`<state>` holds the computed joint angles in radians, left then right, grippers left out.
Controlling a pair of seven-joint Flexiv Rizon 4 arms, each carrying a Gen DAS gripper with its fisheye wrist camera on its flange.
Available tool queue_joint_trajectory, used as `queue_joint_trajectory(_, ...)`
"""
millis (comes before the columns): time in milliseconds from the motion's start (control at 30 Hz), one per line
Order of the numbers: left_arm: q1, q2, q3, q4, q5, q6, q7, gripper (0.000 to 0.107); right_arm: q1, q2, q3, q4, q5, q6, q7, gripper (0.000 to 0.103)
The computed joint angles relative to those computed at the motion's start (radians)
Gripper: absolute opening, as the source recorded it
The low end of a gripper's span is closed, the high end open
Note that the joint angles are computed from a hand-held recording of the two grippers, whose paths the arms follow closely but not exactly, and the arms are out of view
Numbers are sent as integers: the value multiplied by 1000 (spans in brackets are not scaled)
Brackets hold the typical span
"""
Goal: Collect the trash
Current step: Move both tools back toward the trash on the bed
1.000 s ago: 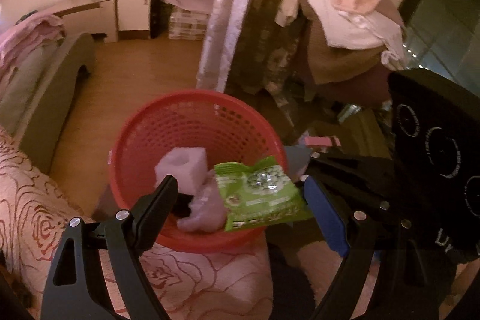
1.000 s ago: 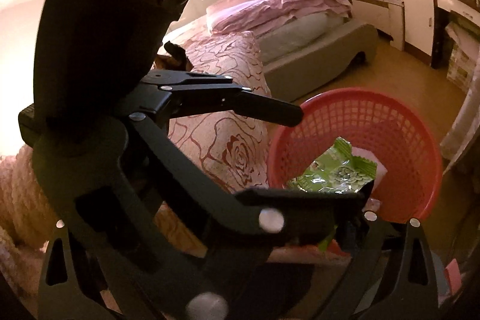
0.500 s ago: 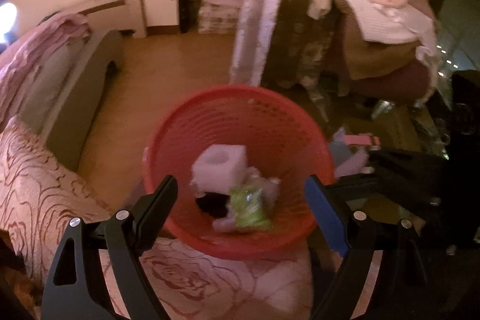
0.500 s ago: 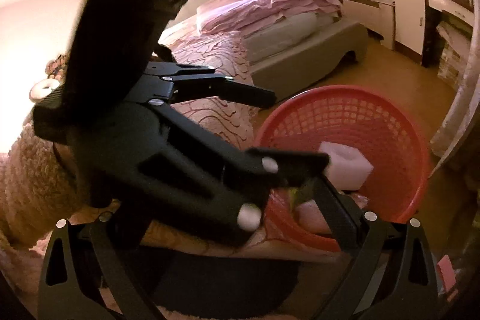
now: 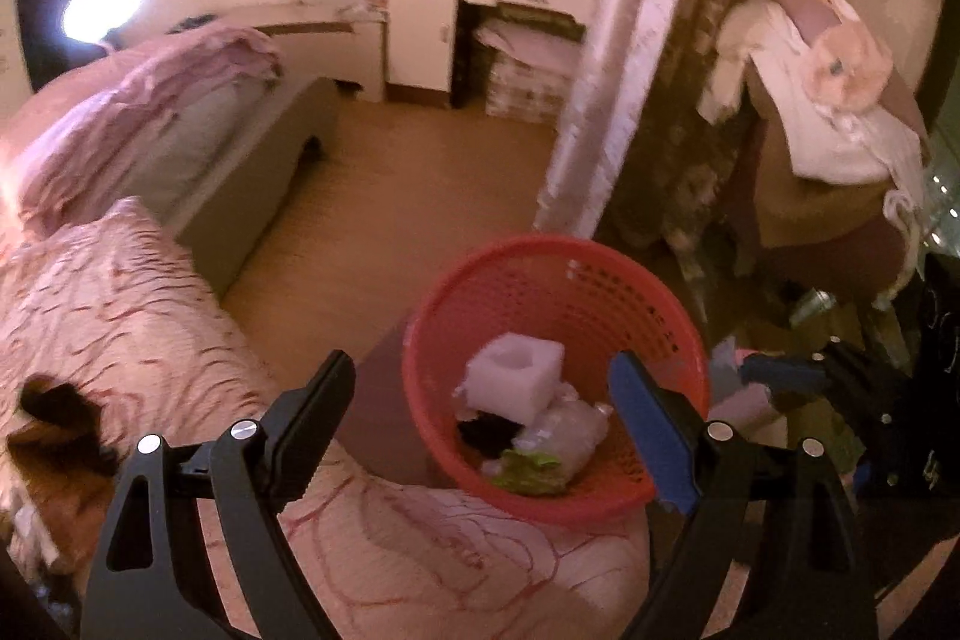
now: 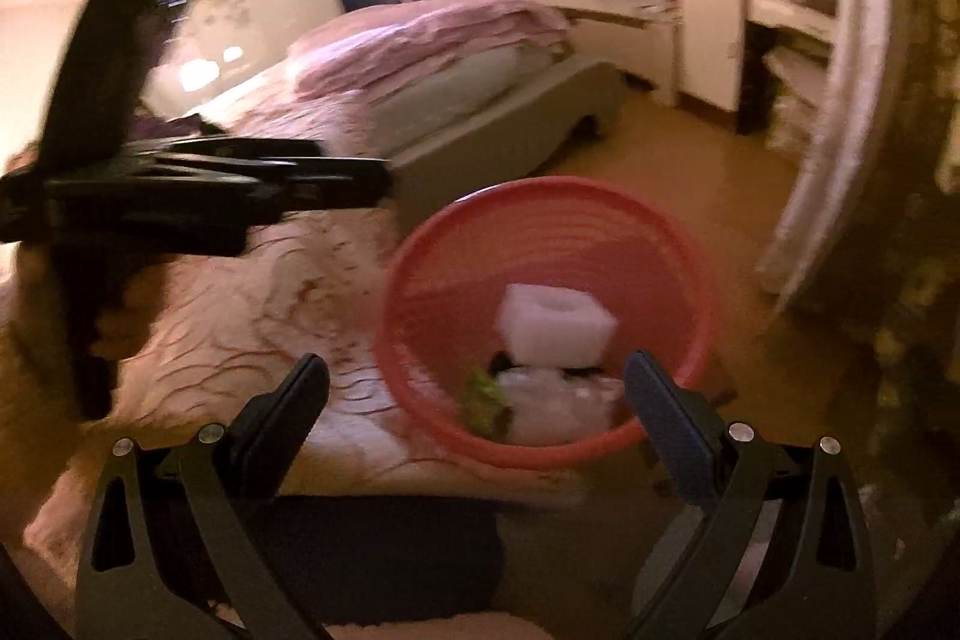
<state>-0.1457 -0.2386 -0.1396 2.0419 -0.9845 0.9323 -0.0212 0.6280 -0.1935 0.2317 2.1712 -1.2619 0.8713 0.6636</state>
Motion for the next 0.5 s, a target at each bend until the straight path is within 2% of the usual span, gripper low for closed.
queue_joint_trajectory(133, -9, 43, -3, 51, -132, 85, 92, 84, 45, -2, 24, -32, 86, -164, -13, 96)
queue_joint_trajectory(267, -41, 84, 4, 99, -323, 182, 229, 88, 96, -21, 31, -88, 116, -313, -30, 96)
queue_joint_trajectory(400, -62, 107, 31, 117, -457, 210, 311, 89, 143, -40, 32, -137, 105, -435, -35, 96)
queue_joint_trajectory(500, -63, 116, 54, 122, -511, 212, 325, 90, 165, -49, 32, -159, 91, -494, -33, 96)
